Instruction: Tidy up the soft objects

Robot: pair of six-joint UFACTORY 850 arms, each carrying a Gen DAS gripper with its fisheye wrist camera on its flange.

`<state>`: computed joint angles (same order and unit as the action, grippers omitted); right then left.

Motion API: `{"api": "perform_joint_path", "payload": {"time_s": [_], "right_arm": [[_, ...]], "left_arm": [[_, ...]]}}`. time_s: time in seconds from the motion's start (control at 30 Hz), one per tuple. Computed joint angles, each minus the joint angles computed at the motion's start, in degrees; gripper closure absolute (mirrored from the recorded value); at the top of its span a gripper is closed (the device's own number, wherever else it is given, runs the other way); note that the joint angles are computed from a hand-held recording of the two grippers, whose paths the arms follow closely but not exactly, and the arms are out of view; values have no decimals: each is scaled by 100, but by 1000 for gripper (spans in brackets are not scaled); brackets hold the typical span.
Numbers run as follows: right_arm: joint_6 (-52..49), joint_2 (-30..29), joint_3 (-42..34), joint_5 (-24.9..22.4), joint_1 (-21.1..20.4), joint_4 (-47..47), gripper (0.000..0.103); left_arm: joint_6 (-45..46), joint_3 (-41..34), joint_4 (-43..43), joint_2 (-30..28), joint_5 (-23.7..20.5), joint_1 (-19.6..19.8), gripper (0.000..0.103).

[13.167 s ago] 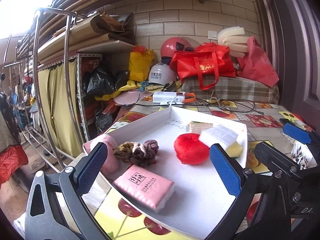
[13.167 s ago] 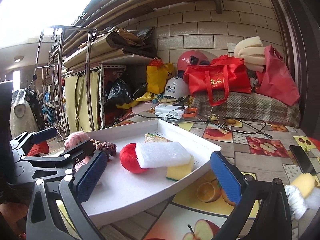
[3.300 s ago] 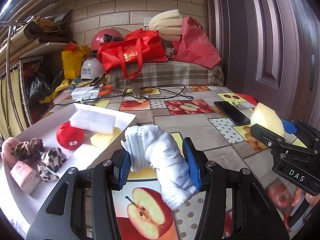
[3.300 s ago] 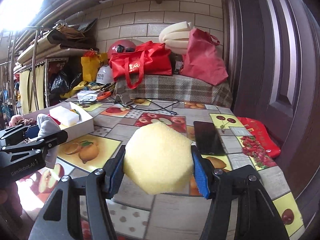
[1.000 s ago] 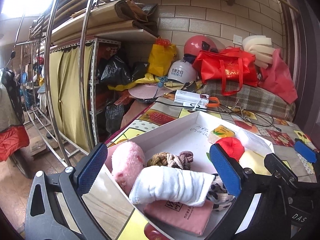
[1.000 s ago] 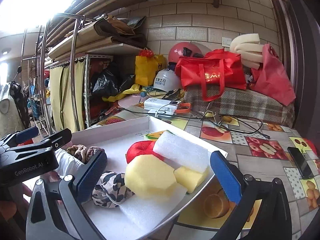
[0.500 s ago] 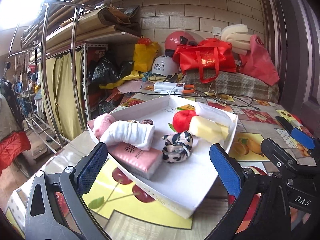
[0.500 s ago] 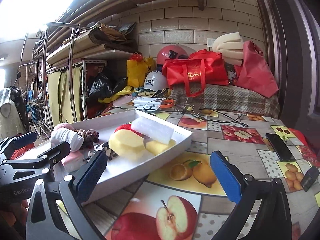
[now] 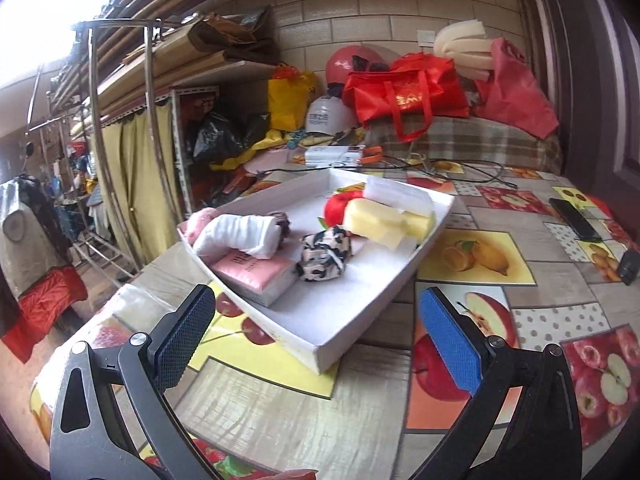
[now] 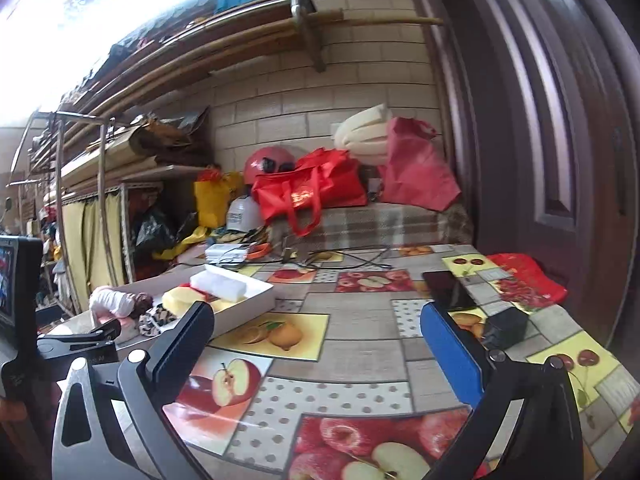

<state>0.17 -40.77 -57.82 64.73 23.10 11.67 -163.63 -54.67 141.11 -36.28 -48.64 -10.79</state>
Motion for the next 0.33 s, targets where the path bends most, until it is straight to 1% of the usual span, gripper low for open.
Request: {"api": "perform_joint_path", "payload": {"time_s": [0.1, 0.17, 0.23, 0.33], "right_arm": [[103, -35, -231, -769, -107, 71, 0], [213, -72, -337, -1058, -159, -1, 0], [205, -80, -353, -1183, -169, -6, 0], [344, -49, -252, -1074, -202, -113, 0]], "left_arm": [[-86, -48, 190, -7, 200, -2, 0], [-38, -59, 184, -8, 236, -14, 0], [-7, -79, 182, -7, 285, -15, 0], [-9, -98, 252, -9, 359, -17, 0]]}}
